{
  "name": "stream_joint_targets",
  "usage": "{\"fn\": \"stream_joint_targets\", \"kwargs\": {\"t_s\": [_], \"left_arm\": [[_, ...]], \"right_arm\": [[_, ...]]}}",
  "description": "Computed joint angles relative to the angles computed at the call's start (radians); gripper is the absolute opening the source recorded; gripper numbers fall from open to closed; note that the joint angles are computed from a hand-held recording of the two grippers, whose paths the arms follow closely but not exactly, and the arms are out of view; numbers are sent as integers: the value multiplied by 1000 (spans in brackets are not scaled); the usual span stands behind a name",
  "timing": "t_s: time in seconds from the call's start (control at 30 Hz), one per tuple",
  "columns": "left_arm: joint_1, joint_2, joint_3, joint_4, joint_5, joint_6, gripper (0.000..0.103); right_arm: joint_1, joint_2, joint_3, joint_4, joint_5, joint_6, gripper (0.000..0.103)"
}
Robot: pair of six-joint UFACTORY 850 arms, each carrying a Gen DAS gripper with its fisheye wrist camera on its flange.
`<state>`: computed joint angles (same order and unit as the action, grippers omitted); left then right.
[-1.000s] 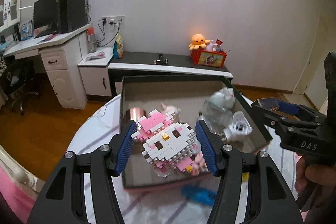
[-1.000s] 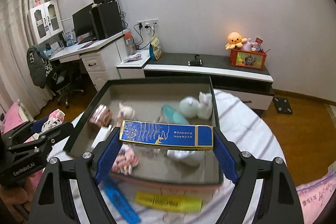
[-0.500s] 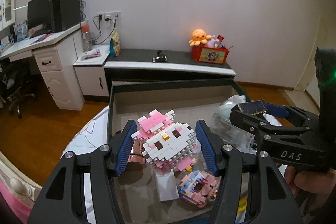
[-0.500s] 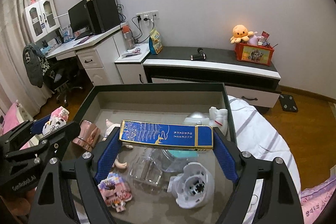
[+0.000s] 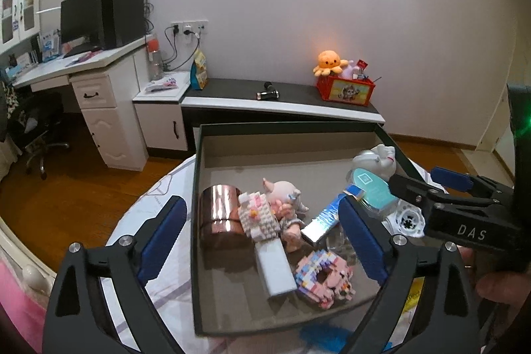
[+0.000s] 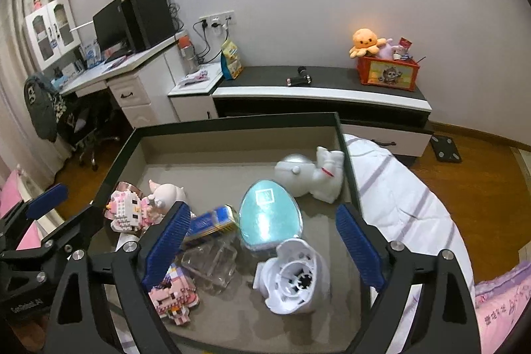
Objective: Organize rigid objects
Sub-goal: 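Withdraw both tools from the box toward the blue and yellow highlighters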
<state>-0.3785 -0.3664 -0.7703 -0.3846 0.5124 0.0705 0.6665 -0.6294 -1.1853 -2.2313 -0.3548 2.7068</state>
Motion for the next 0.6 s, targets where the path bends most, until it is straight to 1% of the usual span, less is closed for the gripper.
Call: {"fn": "stream_joint_targets", "kwargs": {"t_s": [0.3,0.4,0.6], "left_arm": [[-30,111,130,-25,31,-15,97],[-44,141,162,-43,32,-5,97],[-82,198,232,-90,58,11,97]], "right_arm": [[42,95,138,-57,-68,110,91],[59,117,175,-57,-90,130,91],[93,170,256,-54,-129,168,91]]}}
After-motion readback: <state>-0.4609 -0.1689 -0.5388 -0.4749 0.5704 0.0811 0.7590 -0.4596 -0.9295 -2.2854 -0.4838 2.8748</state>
